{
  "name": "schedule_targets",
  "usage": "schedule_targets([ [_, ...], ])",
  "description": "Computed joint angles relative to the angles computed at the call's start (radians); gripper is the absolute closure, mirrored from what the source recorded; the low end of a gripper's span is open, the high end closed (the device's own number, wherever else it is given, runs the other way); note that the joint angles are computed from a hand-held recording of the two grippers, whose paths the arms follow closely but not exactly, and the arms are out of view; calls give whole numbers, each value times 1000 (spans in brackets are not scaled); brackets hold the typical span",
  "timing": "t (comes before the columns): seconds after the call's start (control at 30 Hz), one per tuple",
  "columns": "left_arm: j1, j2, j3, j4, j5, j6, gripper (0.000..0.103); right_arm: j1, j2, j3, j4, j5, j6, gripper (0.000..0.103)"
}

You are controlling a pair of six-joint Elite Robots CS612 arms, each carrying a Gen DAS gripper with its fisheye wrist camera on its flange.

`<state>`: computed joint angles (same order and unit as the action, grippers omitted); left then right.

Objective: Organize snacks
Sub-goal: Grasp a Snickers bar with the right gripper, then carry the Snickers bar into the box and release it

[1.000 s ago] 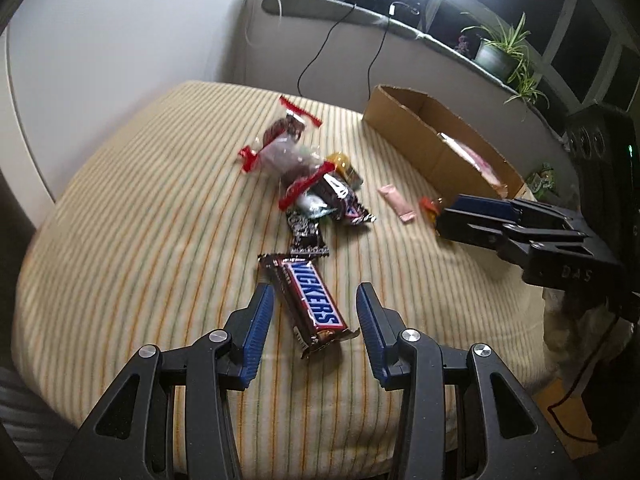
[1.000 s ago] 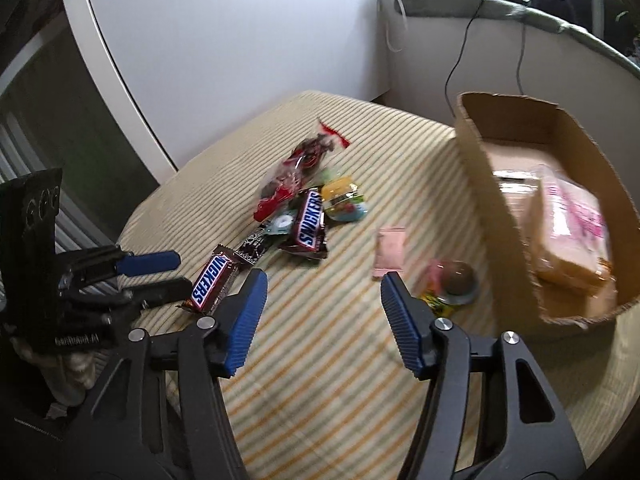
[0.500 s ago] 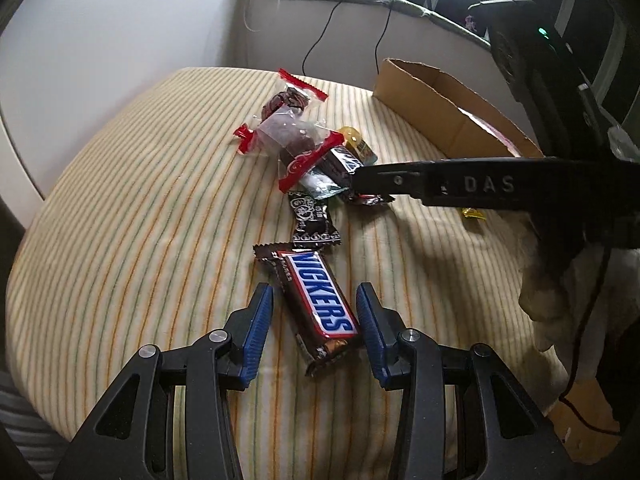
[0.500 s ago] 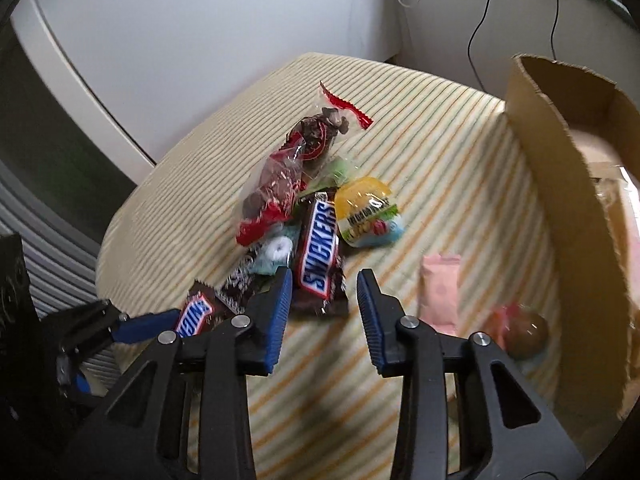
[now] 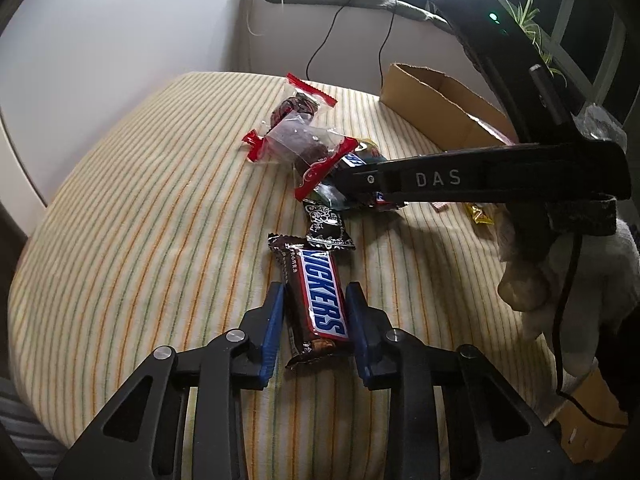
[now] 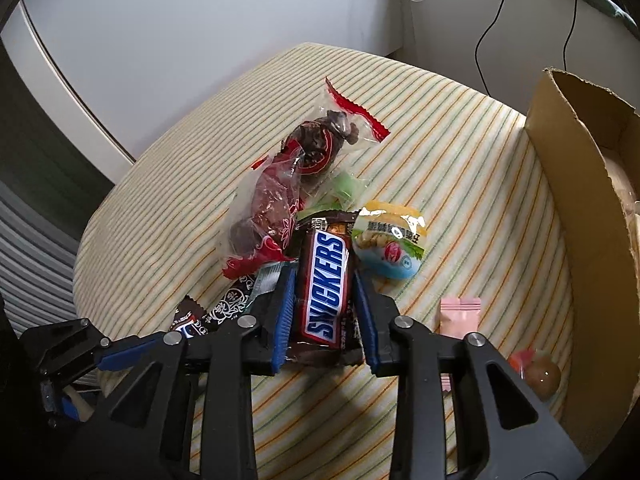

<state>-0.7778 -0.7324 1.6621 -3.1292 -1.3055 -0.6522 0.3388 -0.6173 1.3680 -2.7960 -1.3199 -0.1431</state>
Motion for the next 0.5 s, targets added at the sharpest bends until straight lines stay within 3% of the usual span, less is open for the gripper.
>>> schedule_targets([
  [0.5, 0, -20, 34, -76, -1, -29, 75, -31, -59, 103, -89, 69, 23, 74],
])
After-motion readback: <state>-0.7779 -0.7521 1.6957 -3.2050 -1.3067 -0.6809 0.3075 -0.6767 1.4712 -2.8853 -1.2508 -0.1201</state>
